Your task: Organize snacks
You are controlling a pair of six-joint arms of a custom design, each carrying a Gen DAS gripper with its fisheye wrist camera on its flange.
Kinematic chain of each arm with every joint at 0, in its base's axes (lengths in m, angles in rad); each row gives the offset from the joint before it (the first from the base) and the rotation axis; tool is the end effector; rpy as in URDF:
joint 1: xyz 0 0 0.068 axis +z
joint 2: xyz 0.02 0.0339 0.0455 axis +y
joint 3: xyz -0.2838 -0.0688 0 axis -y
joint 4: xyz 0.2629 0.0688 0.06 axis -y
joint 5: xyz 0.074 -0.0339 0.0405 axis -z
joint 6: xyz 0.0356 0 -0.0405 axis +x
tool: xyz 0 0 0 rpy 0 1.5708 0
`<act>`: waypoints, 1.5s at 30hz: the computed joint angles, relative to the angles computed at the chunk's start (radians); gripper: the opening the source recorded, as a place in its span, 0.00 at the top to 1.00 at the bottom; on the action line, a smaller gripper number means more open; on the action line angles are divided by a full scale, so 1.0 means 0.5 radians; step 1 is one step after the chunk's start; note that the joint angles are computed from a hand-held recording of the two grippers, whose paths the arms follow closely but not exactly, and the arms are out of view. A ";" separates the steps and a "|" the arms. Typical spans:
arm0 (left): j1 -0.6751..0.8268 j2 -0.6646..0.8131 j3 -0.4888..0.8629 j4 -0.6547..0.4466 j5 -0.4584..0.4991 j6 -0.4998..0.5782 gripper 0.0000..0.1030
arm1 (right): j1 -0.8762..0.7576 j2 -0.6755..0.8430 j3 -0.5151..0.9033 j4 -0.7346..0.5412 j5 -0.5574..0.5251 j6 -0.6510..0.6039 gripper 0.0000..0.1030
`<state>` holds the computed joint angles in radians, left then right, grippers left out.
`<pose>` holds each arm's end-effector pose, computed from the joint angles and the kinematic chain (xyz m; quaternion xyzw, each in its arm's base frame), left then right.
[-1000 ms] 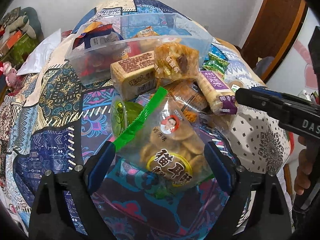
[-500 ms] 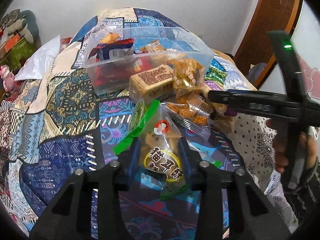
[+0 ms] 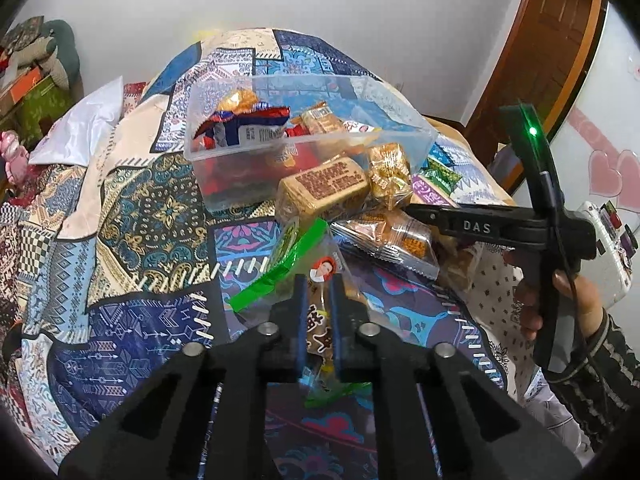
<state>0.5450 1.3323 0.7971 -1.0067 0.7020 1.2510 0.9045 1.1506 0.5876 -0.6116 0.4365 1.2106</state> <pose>0.1937 0.0906 0.2057 0.3293 0.8793 -0.2036 0.2773 0.1352 0.1476 0.1850 0.1880 0.9395 0.0631 0.2793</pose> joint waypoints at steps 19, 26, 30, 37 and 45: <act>-0.066 -0.082 -0.111 0.076 -0.270 -0.286 0.30 | 0.566 -0.293 0.131 -0.516 0.420 0.432 0.67; -0.274 -0.102 -0.288 0.263 -0.336 -0.504 0.32 | 0.717 -0.292 0.186 -0.616 0.516 0.544 0.67; -0.342 -0.105 -0.333 0.322 -0.357 -0.526 0.56 | 0.755 -0.288 0.182 -0.635 0.533 0.589 0.67; -0.200 -0.192 -0.300 0.205 -0.271 -0.346 0.62 | 0.810 -0.304 0.166 -0.641 0.561 0.660 0.67; -0.147 -0.177 -0.005 -0.045 -0.091 -0.327 0.62 | 0.774 -0.338 0.221 -0.647 0.622 0.566 0.67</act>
<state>0.4713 1.2438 0.7946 -1.0295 0.6565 1.0874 1.2914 0.9819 0.6979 -0.9353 0.7475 1.4939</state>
